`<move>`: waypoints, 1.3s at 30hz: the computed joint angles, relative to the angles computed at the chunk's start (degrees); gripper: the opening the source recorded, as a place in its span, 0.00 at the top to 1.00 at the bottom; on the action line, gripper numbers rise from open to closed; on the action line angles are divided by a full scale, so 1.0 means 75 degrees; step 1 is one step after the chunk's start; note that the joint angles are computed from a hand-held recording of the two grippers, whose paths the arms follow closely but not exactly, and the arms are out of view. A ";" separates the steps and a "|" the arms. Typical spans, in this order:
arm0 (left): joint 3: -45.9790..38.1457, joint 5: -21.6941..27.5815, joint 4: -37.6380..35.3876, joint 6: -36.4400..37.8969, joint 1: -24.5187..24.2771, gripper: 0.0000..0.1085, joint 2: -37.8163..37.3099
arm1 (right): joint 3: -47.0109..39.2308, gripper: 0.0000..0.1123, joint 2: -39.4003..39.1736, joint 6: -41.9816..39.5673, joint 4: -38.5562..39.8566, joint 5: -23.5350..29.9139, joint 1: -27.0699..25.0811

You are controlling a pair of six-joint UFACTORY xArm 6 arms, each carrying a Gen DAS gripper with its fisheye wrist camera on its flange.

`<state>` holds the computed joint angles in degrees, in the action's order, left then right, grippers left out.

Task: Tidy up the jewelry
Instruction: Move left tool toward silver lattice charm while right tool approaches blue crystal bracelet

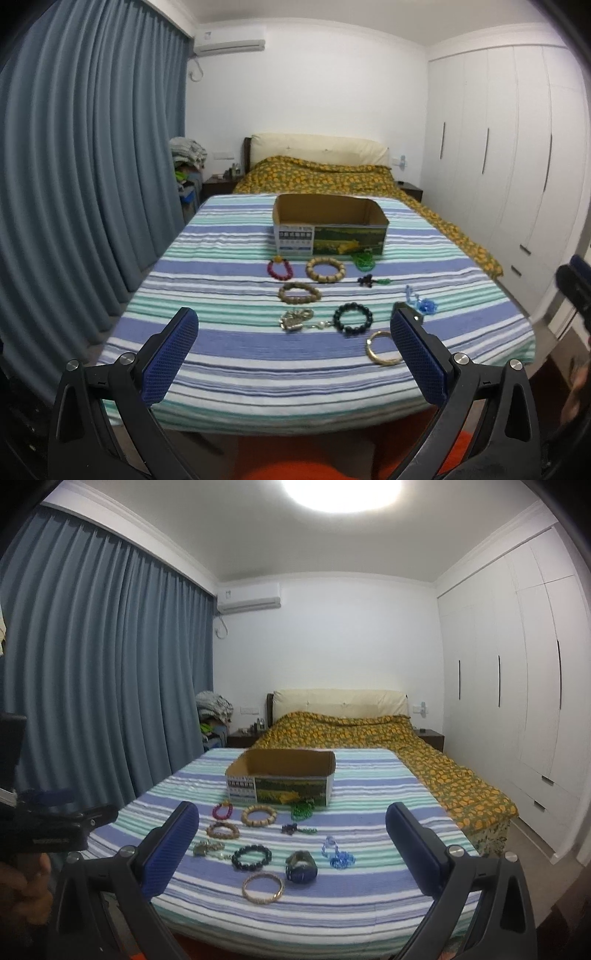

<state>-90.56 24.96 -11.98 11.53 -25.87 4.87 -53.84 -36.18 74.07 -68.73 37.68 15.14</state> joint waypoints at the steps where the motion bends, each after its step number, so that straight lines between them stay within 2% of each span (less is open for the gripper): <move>1: -0.0086 0.0011 0.0009 0.0031 0.0013 0.05 0.0084 | 0.0018 0.08 -0.0009 0.0083 -0.0109 -0.0039 -0.0048; 5: -0.0423 0.0086 0.0139 0.0022 0.0073 0.05 0.0458 | 0.0042 0.08 -0.0021 0.0550 -0.0669 -0.0304 -0.0473; 8: -0.0734 0.0276 0.0081 0.0089 0.0099 0.05 0.0825 | -0.0007 0.08 0.0191 0.0254 -0.0537 -0.0690 -0.0984; 10: -0.1021 0.0485 0.0023 0.0200 0.0106 0.05 0.1164 | -0.0037 0.08 0.0435 -0.0334 0.0027 -0.0903 -0.1286; 12: -0.1272 0.0709 0.0032 0.0316 0.0097 0.05 0.1465 | 0.0030 0.08 0.0737 -0.1153 0.1113 -0.1357 -0.1725; 14: -0.1452 0.0883 0.0147 0.0313 0.0083 0.05 0.1696 | 0.0179 0.08 0.0857 -0.1449 0.1634 -0.1608 -0.1984; 16: -0.1696 0.1124 0.0271 0.0266 0.0077 0.05 0.1977 | 0.0295 0.08 0.0983 -0.1531 0.1810 -0.1686 -0.2170; 21: -0.2531 0.1726 0.0500 0.0060 0.0076 0.05 0.2820 | 0.0509 0.08 0.1440 -0.2625 0.3060 -0.1842 -0.2677; 25: -0.3456 0.2394 0.0537 -0.0134 0.0093 0.05 0.3553 | 0.0492 0.08 0.1867 -0.3410 0.3793 -0.1698 -0.2915; 32: -0.5570 0.3731 0.0707 -0.0329 0.0098 0.05 0.5045 | -0.0052 0.08 0.2946 -0.5586 0.5839 -0.1117 -0.3184; 37: -0.7472 0.4807 0.0869 -0.0483 0.0103 0.05 0.6271 | -0.0369 0.08 0.3418 -0.6355 0.6701 -0.0908 -0.3216; 39: -0.7277 0.4662 0.0944 -0.0452 0.0089 0.05 0.6204 | -0.0508 0.08 0.3616 -0.6564 0.7058 -0.0731 -0.3234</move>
<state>-145.14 59.93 -4.90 8.14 -25.21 51.41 -57.65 -9.06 24.84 -15.79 32.20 -9.11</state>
